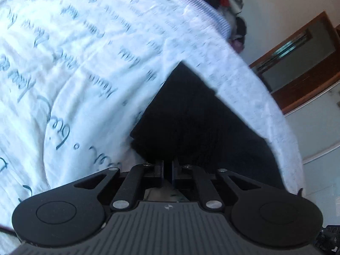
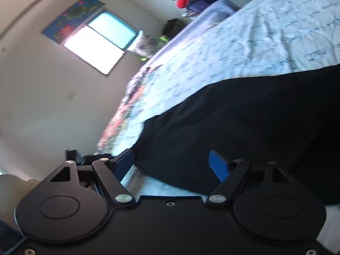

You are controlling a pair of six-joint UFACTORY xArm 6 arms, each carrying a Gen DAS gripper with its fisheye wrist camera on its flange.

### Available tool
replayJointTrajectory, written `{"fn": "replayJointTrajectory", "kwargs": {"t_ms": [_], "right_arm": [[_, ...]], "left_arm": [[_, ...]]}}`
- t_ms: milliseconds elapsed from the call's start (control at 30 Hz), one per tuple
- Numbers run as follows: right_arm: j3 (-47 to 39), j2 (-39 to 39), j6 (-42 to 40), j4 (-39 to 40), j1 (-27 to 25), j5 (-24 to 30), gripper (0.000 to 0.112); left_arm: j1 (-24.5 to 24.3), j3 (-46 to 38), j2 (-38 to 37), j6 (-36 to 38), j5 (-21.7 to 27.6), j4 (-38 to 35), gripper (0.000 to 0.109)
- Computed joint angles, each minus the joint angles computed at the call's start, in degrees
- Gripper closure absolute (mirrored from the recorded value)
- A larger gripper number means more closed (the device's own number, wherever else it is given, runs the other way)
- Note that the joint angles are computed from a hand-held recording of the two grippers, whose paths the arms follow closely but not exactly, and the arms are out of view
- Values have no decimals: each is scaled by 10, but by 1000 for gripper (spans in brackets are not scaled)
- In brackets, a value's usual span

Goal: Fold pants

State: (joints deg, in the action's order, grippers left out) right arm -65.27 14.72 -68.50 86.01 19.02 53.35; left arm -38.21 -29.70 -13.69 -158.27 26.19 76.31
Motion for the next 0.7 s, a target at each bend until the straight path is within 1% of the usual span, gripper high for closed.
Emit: {"fn": "replayJointTrajectory", "kwargs": {"t_ms": [33, 67, 100, 133, 167, 200, 267, 333, 367, 433, 467, 500, 567, 600, 633, 667, 700], "right_arm": [[-14, 20, 18, -28, 9, -31, 30], [-24, 44, 46, -50, 15, -54, 35], [-28, 50, 53, -47, 9, -53, 38], [-30, 52, 61, -38, -3, -30, 36], [-37, 54, 92, -52, -9, -15, 35], [-41, 50, 108, -60, -13, -10, 35], [-45, 41, 87, -36, -19, -5, 33], [-73, 53, 78, -3, -21, 17, 31], [-93, 64, 80, 12, -18, 25, 30], [-143, 99, 85, 39, -2, 25, 28], [-168, 120, 90, 43, 9, 16, 28], [-195, 142, 115, 32, 23, -8, 28], [-236, 184, 195, -50, 48, -59, 28], [-239, 199, 209, -74, 57, -81, 30], [-229, 190, 198, -74, 54, -81, 38], [-213, 176, 187, -75, 48, -76, 37], [-200, 159, 198, -100, 42, -79, 37]], "left_arm": [[-2, 3, -1, -22, 4, 18, 93], [-6, 3, -4, -21, 9, 14, 90], [-11, 5, -12, -9, 16, 8, 86], [-18, 8, -24, 2, 23, 6, 81], [-30, 11, -38, 30, 38, -20, 78], [-44, 12, -54, 63, 58, -50, 77], [-75, 10, -82, 82, 103, -49, 77], [-94, -15, -80, 94, 136, -33, 77], [-97, -36, -64, 102, 144, -15, 77], [-95, -88, -5, 126, 155, 19, 68], [-87, -119, 34, 150, 151, 14, 61], [-78, -143, 68, 181, 142, 0, 60], [-59, -188, 142, 242, 111, -35, 60], [-61, -200, 172, 249, 115, -38, 60], [-76, -207, 189, 244, 143, -16, 59], [-101, -216, 202, 257, 190, -1, 54], [-115, -223, 212, 278, 213, -2, 49]]}}
